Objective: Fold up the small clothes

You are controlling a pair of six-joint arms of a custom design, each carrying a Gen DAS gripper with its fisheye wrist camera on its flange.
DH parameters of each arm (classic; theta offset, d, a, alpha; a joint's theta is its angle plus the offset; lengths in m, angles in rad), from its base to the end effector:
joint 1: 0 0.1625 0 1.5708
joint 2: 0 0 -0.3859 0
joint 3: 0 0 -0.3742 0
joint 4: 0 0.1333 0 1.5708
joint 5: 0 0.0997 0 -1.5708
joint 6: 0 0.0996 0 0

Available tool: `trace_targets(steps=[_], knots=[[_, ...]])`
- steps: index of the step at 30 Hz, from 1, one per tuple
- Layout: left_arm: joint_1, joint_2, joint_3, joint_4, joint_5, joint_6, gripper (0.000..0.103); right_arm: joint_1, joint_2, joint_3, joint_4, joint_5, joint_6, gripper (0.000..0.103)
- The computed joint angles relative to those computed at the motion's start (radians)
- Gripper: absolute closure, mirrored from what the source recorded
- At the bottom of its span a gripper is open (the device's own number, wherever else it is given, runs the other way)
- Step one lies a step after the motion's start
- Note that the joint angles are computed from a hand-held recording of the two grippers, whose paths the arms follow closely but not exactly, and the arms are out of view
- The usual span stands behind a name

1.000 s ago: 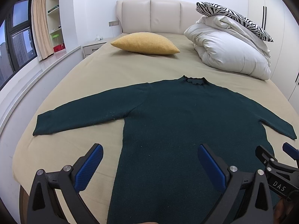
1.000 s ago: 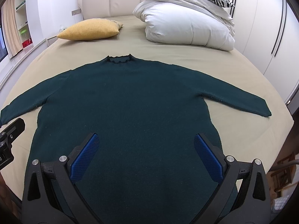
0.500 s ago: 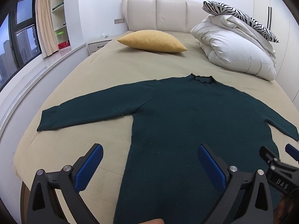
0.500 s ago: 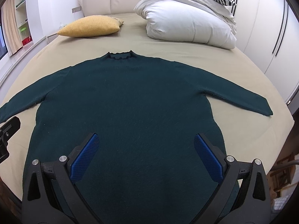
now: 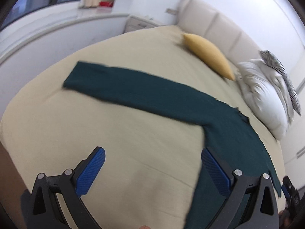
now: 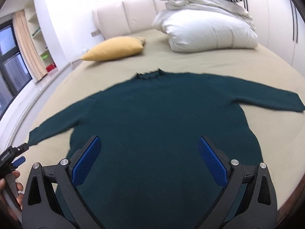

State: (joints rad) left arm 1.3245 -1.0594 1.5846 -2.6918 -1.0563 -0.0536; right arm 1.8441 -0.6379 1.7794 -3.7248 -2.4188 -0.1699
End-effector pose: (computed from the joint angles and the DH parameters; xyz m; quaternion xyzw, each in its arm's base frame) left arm 0.0198 -0.6688 0.2956 0.0146 0.9274 -0.3170 0.1981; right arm 0.2115 -0.5373 0.1017 -0.0194 -0.8215 0.4600 0.3365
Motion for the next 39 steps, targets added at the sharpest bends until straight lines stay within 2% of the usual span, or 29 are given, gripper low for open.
trace_targets(steps=[2, 5, 9, 12, 14, 16, 18, 19, 21, 23, 24, 26, 28, 31, 36, 39], knots=[[0.042, -0.001, -0.04, 0.017, -0.051, -0.077, 0.0, 0.004, 0.011, -0.016, -0.011, 0.017, -0.013, 0.0], [0.114, 0.023, -0.104, -0.065, -0.137, -0.162, 0.0, 0.007, 0.021, -0.042, -0.009, 0.035, -0.012, 0.0], [0.199, 0.087, -0.233, -0.043, -0.301, -0.288, 0.003, 0.003, 0.029, -0.075, 0.028, 0.048, 0.006, 0.002], [0.253, 0.157, -0.327, -0.048, -0.396, -0.374, 0.015, -0.014, 0.019, -0.077, 0.08, 0.091, 0.058, 0.007], [0.279, 0.208, -0.393, -0.055, -0.433, -0.432, 0.025, -0.029, 0.013, -0.082, 0.116, 0.127, 0.097, 0.012], [0.284, 0.241, -0.436, -0.055, -0.427, -0.455, 0.032, -0.044, 0.013, -0.093, 0.151, 0.149, 0.126, 0.014], [0.287, 0.271, -0.476, -0.057, -0.418, -0.479, 0.035, -0.057, 0.018, -0.101, 0.163, 0.16, 0.14, 0.017], [0.287, 0.283, -0.499, -0.052, -0.411, -0.487, 0.04, -0.063, 0.022, -0.106, 0.164, 0.164, 0.142, 0.018], [0.288, 0.309, -0.55, -0.027, -0.39, -0.504, 0.057, -0.076, 0.028, -0.114, 0.166, 0.175, 0.145, 0.022], [0.293, 0.328, -0.6, 0.01, -0.359, -0.507, 0.09, -0.087, 0.032, -0.119, 0.163, 0.184, 0.145, 0.027], [0.284, 0.332, -0.614, 0.023, -0.336, -0.491, 0.095, -0.093, 0.032, -0.119, 0.158, 0.19, 0.143, 0.029], [0.254, 0.328, -0.607, 0.024, -0.294, -0.43, 0.096, -0.107, 0.027, -0.11, 0.15, 0.205, 0.138, 0.036], [0.202, 0.325, -0.596, 0.026, -0.242, -0.308, 0.096, -0.125, 0.015, -0.095, 0.145, 0.223, 0.139, 0.039], [0.112, 0.34, -0.593, 0.034, -0.207, -0.136, 0.095, -0.152, -0.02, -0.049, 0.128, 0.25, 0.152, 0.044], [-0.063, 0.4, -0.532, 0.027, -0.16, 0.158, 0.095, -0.204, -0.084, 0.039, 0.06, 0.288, 0.162, 0.046], [-0.129, 0.43, -0.459, 0.01, -0.148, 0.236, 0.095, -0.234, -0.122, 0.084, 0.026, 0.298, 0.161, 0.046]])
